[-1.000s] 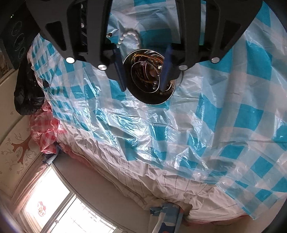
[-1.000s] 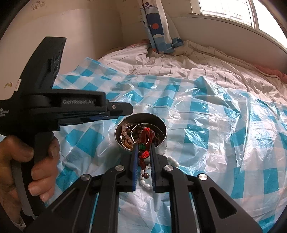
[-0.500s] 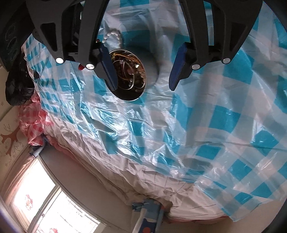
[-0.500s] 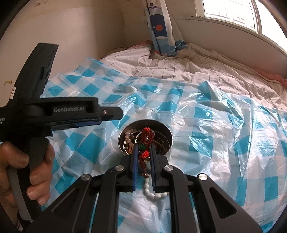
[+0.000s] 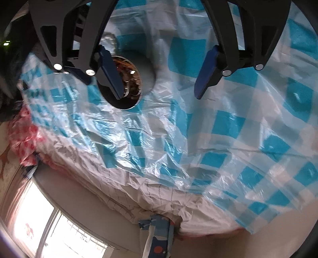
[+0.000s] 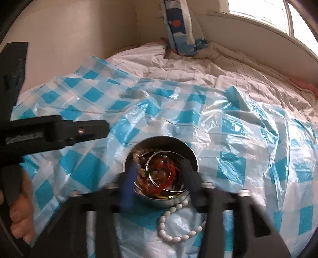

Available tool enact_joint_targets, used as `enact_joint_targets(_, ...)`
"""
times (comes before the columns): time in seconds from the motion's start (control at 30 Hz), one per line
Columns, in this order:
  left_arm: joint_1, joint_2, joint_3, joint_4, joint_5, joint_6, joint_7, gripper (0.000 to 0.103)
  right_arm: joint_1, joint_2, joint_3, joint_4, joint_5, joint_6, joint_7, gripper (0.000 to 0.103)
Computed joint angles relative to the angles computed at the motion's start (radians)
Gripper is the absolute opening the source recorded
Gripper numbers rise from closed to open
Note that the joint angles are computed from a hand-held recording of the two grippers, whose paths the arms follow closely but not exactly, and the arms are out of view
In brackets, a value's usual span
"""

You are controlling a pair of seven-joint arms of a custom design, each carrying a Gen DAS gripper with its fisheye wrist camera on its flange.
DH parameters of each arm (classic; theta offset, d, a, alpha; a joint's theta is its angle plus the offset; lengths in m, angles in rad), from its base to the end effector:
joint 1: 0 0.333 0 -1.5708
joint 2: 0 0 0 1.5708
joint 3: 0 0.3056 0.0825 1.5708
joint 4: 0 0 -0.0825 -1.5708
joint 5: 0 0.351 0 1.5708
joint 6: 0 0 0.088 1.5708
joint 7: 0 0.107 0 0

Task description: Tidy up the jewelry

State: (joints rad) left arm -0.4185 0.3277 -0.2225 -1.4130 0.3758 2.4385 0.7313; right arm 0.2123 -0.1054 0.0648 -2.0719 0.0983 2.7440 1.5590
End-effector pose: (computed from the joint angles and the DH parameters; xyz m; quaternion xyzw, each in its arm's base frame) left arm 0.5536 -0.3790 0.5968 -0.6704 0.6454 -0.3353 0.1470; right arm 0.5233 0.1463 0.5716 -0.7209 0.5797 -0.2049 0.3199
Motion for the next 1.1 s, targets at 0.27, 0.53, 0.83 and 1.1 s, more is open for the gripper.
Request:
enact_joint_targets(0.27,-0.076,-0.085,-0.006,-0.055,0.179,-0.156,-0.002,0.089,-0.060,-0.227,0.046,-0.179,-0.114,-0.040,0.154,0.083)
enact_joint_targets(0.53,-0.068,-0.339,-0.085,-0.354,0.234,-0.174,-0.088,0.094,-0.166,-0.573,0.116,-0.432,-0.170,-0.106,0.267,0.089)
enact_joint_targets(0.83,-0.033,-0.447,-0.150,-0.485,0.276,-0.123,-0.222,0.095,-0.189,-0.656,0.136,-0.463,-0.161,-0.147,0.259,0.095)
enact_joint_targets(1.1,-0.028,-0.434,-0.161,-0.468,0.290,-0.155,-0.234,0.095,-0.194,-0.667,0.152,-0.463,-0.175,-0.171,0.248,0.095)
